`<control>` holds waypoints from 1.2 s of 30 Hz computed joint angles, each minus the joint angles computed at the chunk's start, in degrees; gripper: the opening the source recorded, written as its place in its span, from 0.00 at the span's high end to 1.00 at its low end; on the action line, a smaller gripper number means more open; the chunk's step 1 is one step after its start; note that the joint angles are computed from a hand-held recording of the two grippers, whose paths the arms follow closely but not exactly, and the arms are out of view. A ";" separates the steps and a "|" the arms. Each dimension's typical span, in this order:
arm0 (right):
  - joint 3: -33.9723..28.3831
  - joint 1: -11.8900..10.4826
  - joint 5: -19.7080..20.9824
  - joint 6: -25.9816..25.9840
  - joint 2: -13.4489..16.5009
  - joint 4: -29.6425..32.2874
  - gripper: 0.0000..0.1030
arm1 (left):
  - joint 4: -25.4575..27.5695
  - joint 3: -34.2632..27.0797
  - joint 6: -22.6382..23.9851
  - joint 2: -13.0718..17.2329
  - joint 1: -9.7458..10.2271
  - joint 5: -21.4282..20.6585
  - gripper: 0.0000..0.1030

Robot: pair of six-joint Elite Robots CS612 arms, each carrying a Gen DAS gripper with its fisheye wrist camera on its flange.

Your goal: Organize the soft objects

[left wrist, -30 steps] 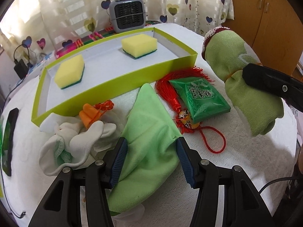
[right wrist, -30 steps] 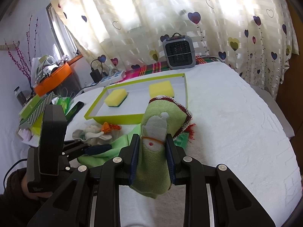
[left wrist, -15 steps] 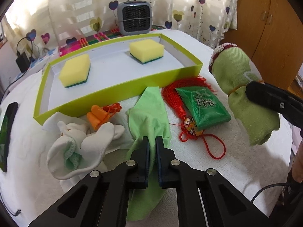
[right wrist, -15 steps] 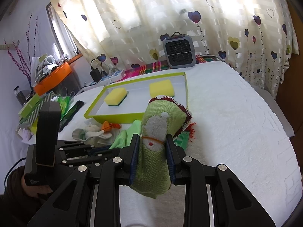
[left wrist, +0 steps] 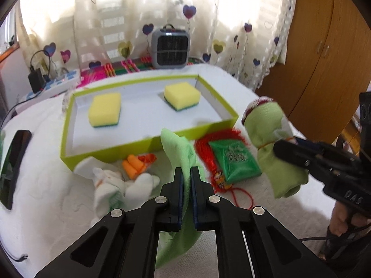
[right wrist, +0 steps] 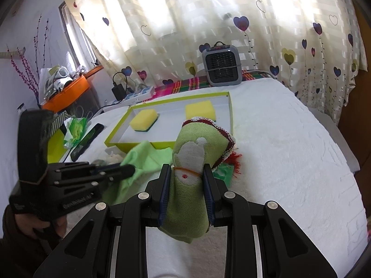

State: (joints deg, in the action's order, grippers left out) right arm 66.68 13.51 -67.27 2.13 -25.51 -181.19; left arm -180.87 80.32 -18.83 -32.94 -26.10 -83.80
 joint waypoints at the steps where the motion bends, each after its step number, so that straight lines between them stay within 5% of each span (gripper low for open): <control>1: 0.02 0.02 -0.01 -0.11 -0.05 -0.13 0.73 | -0.62 0.20 -0.08 -0.21 0.04 0.00 0.94; 19: -4.56 0.65 0.41 -1.84 0.93 0.57 0.73 | -6.20 -0.58 -1.32 -1.27 1.88 2.74 0.94; 36: -18.91 2.02 0.43 -4.28 6.97 11.41 0.73 | -3.93 -7.85 -3.16 2.41 4.82 0.65 0.94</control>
State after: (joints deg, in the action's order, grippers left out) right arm 47.78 15.53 -66.84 -2.15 -18.53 -169.78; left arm -184.80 72.47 -21.99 -30.53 -21.28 -83.15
